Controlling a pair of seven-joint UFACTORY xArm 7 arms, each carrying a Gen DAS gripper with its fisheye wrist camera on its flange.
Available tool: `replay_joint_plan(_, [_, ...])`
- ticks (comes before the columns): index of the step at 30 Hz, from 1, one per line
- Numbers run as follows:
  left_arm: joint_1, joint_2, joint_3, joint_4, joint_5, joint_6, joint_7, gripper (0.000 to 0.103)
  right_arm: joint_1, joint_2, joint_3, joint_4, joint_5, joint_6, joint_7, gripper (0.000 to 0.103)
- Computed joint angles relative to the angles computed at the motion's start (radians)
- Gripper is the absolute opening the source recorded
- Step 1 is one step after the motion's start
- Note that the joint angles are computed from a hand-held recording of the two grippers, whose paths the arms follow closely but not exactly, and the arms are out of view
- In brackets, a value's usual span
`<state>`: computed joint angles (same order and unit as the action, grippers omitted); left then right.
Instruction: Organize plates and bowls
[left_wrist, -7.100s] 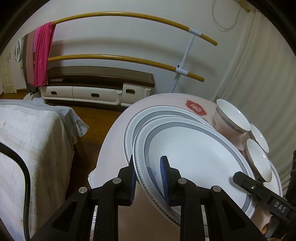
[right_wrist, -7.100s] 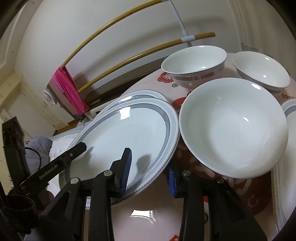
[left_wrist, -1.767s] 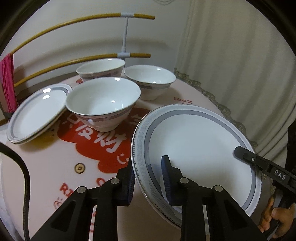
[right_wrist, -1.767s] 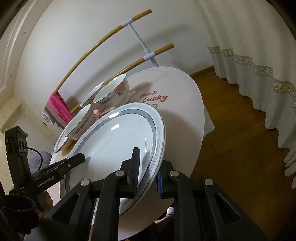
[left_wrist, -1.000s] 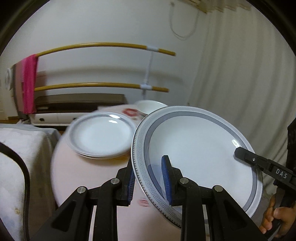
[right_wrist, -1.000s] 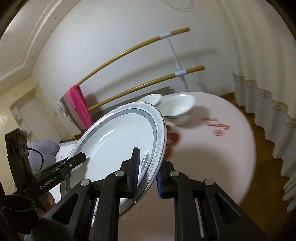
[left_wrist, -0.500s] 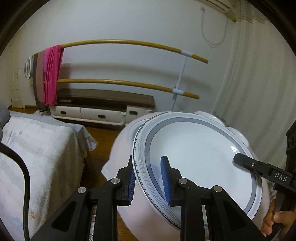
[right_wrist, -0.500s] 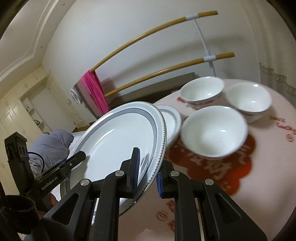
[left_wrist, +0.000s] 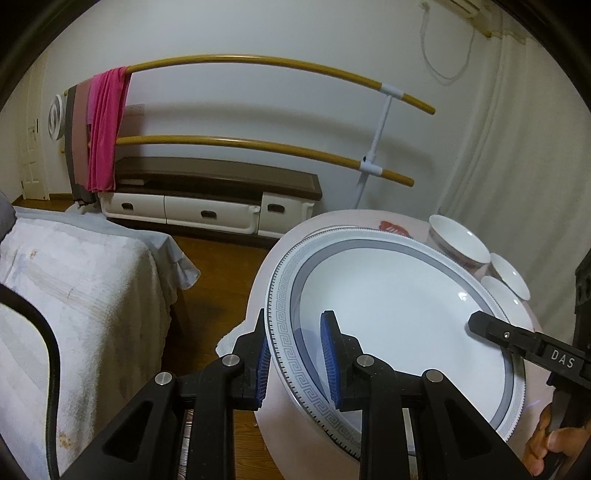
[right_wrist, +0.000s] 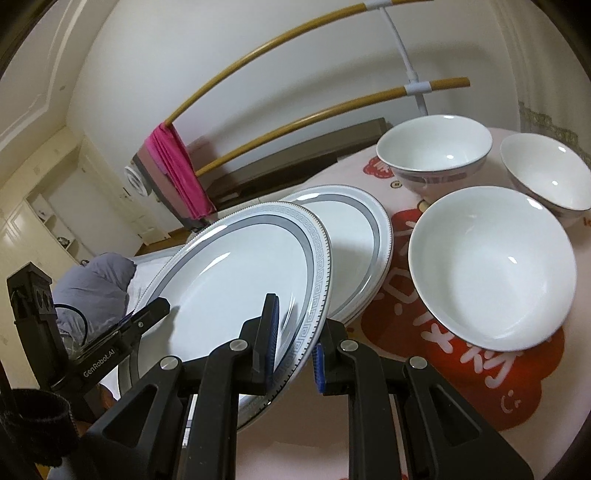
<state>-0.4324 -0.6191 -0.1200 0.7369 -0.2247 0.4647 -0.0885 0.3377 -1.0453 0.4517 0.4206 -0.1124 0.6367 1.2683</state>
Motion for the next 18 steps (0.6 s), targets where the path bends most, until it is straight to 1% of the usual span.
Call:
replay_joint_plan(2, [-0.006,0.034,0.009,0.019,-0.004,-0.011,0.013,0.021,-0.008,0.011,0.0,0.001,-0.003,-0.002,0.002,0.016])
replay_joint_plan(3, [-0.009,0.069,0.017,0.032,-0.008,-0.031,0.028,0.022,-0.013,0.015,0.0,0.001,-0.003,-0.003,0.005,0.016])
replay_joint_plan(6, [-0.005,0.129,0.016,0.073,-0.009,-0.043,0.043,0.022,-0.019,0.021,0.004,0.009,-0.003,0.011,0.018,0.016])
replay_joint_plan(12, [0.011,0.233,0.0,0.137,-0.007,-0.066,0.049,0.021,-0.028,0.044,-0.009,0.017,-0.008,0.025,0.018,0.017])
replay_joint_plan(18, [0.028,0.307,-0.021,0.182,0.009,-0.088,0.037,0.021,-0.036,0.072,-0.016,0.022,-0.012,0.024,0.022,0.019])
